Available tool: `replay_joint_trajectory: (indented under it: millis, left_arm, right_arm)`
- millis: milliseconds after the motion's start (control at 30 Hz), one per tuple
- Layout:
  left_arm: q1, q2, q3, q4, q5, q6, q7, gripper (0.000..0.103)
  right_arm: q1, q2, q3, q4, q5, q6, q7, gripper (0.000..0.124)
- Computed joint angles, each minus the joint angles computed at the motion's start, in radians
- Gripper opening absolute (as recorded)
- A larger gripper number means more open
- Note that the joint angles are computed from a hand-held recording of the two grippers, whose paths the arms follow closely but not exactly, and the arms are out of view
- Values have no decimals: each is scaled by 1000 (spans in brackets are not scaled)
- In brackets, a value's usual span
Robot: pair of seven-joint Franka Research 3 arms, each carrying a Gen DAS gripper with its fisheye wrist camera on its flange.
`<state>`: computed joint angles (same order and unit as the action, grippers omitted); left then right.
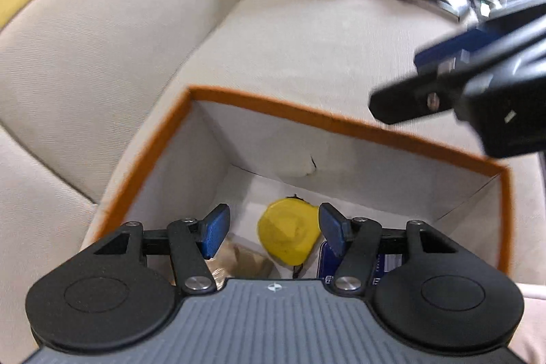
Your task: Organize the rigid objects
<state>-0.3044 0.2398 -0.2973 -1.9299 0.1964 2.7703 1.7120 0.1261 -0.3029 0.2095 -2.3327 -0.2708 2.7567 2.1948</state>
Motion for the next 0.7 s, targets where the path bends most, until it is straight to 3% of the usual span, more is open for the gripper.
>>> replay_joint_trajectory:
  millis: [200,300,367,533,700]
  left_arm:
    - [-1,-151,46,-98,70,48,-167,70]
    - [27,-223,53,-140,27,79,-177,70]
    - [39,-244,63,-139,69,91,-232,70]
    - [99,-356,67,-225,291,144,-537,70]
    - [224,-524,-10,-354,517,164,-851,70]
  right_arm:
    - [28,-39,-6,-17,42,-8,-42,56]
    - [50,-62,-10,-27,80,-4,-83,58]
    - [65,-79,-12,-35,106,9,-117,61]
    - [97,-116,-8,-50,173,12,-196,61]
    - [129,-155,1,-76,235,20,-249,62]
